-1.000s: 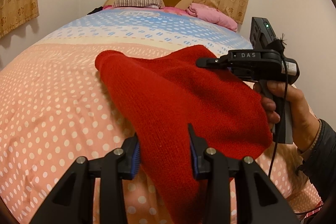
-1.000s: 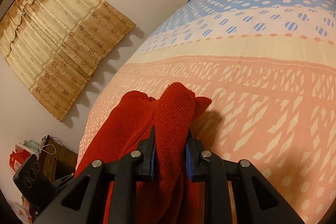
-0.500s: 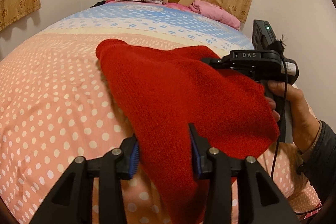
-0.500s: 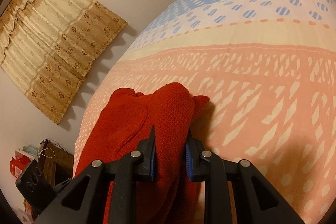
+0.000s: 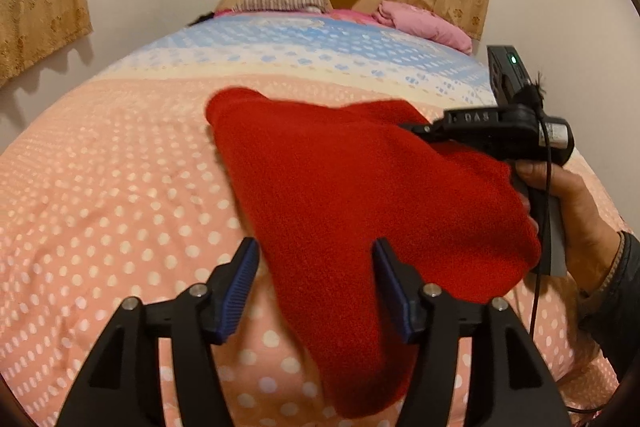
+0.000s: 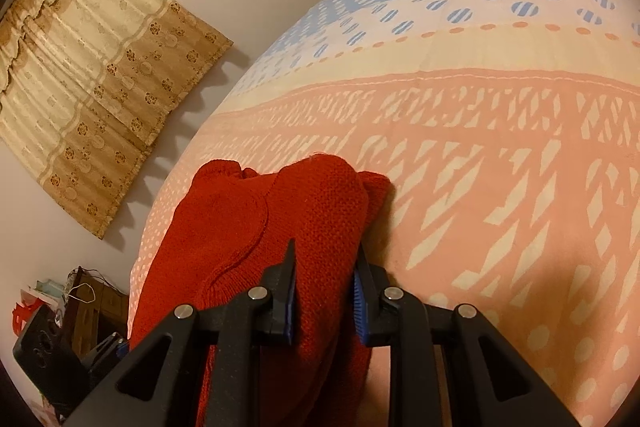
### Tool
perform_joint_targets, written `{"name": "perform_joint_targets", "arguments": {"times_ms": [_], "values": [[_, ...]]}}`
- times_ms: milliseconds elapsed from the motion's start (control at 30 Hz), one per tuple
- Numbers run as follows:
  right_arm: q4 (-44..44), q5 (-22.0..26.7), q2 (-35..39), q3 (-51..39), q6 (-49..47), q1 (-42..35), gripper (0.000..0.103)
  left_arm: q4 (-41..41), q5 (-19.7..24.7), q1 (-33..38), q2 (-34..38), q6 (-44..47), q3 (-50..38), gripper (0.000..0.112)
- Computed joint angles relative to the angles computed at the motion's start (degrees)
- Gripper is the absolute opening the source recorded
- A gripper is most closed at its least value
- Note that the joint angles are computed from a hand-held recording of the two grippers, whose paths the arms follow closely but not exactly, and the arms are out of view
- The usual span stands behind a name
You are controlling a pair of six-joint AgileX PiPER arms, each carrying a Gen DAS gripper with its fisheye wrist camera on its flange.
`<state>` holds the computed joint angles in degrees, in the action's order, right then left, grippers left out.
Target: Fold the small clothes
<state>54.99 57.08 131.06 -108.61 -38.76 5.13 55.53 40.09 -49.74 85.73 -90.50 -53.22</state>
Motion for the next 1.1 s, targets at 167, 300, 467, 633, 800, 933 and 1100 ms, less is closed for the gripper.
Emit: {"name": "perform_joint_targets", "arguments": {"times_ms": [167, 300, 467, 633, 800, 933, 1100], "values": [[3.48, -5.42, -7.2, 9.6, -6.32, -0.73, 0.031, 5.35, 6.48, -0.52, -1.65, -4.41, 0.02, 0.083], [12.08, -5.38, -16.51, 20.32, -16.61, -2.53, 0.045, 5.39, 4.51, 3.1, 0.38, -3.03, -1.1, 0.083], [9.21, 0.63, -22.49, 26.76, -21.82, 0.12, 0.045, 4.6, 1.09, 5.78, 3.49, -3.88, -0.7, 0.086], [5.86, -5.55, -22.64, 33.05, -23.12, 0.47, 0.043, 5.87, 0.15, 4.77, 2.31, -9.47, 2.45, 0.098], [8.84, -3.16, -23.6, 35.13, -23.83, -2.17, 0.042, 5.4, 4.47, 0.33, -0.33, -10.77, 4.0, 0.099], [10.74, -7.85, -32.09, 43.35, -26.37, -2.11, 0.045, 5.34, 8.65, -3.38, -2.89, -11.42, 4.22, 0.099], [11.93, -19.86, -47.07, 53.79, -26.86, 0.9, 0.048, 7.26, 15.59, -8.66, -4.95, -11.8, 1.76, 0.099]]}}
